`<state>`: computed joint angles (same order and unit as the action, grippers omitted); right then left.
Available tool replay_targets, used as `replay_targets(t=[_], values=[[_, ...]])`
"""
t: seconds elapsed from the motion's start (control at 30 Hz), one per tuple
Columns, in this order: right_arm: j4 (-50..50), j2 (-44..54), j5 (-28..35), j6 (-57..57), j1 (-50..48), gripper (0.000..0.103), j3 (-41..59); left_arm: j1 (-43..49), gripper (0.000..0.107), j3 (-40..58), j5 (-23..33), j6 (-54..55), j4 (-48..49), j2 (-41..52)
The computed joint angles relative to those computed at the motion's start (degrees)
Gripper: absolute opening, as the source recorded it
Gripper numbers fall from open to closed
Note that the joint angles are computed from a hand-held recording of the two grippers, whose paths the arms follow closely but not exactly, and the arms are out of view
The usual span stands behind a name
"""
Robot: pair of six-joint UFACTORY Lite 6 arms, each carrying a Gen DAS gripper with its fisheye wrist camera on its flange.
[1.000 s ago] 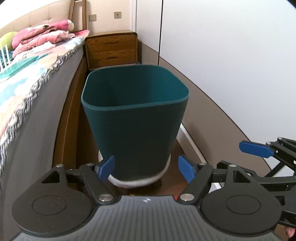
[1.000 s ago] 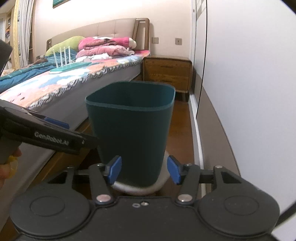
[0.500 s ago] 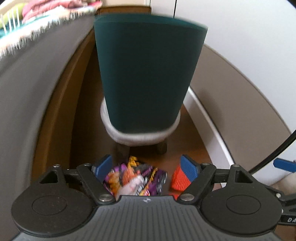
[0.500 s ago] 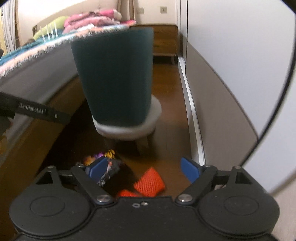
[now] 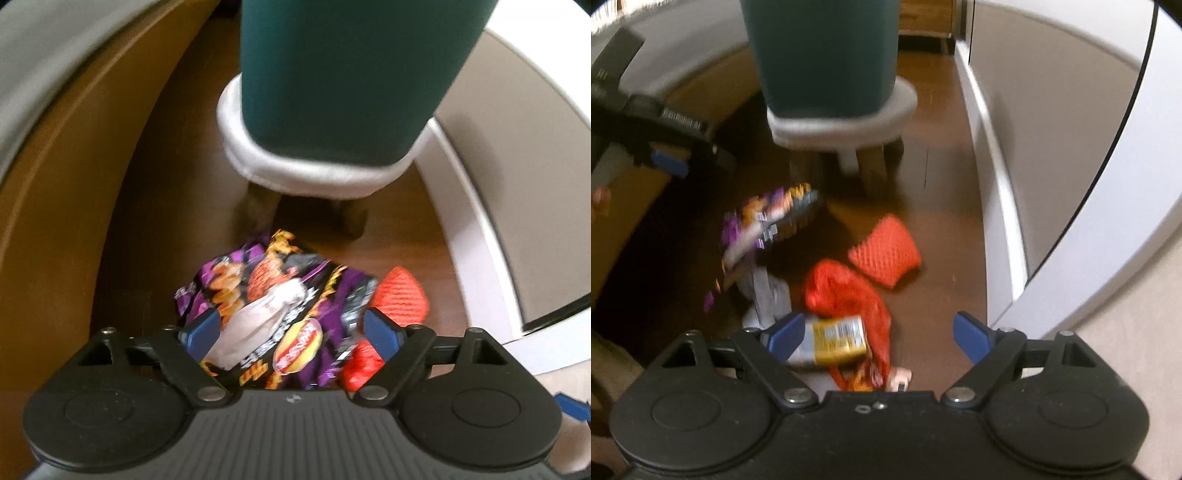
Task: Collect trash
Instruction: 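Lower both tools back toward the trash pile, then grasp the white tissue with the left tool while the right tool grasps the red wrapper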
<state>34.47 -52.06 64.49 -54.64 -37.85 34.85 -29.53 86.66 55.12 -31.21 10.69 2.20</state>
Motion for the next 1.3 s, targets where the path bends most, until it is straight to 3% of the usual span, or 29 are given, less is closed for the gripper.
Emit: replay_targets(t=[0.27,0.4,0.7,1.17,1.27,1.3], values=[[-6.38,-2.63,-5.47,5.29,7.11,0.087,-10.98,8.98,0.085,-4.64,-6.57,7.15,-6.77,7.18],[-8.71,-0.98,-9.78,8.81,13.26,0.087,-12.58,9.60,0.085,-5.16,-10.33,7.58,-2.72,12.37],[-12.26,9.71,-19.83,15.95,22.66,0.081,-13.47,10.52,0.085,-6.39,-17.19,19.12,-7.50,19.31],[-14.91,28.23,-35.66,27.61,32.50,0.067,-14.38,10.11,0.084,-6.84,-21.31,22.98,-11.79,24.29],[-17.57,31.03,-37.70,32.77,35.31,0.056,-13.38,10.19,0.073,-6.82,-21.35,22.50,-11.58,23.97],[-18.32,31.63,-38.00,34.10,36.05,0.052,-13.04,10.03,0.062,-6.63,-20.93,21.74,-10.93,24.02]])
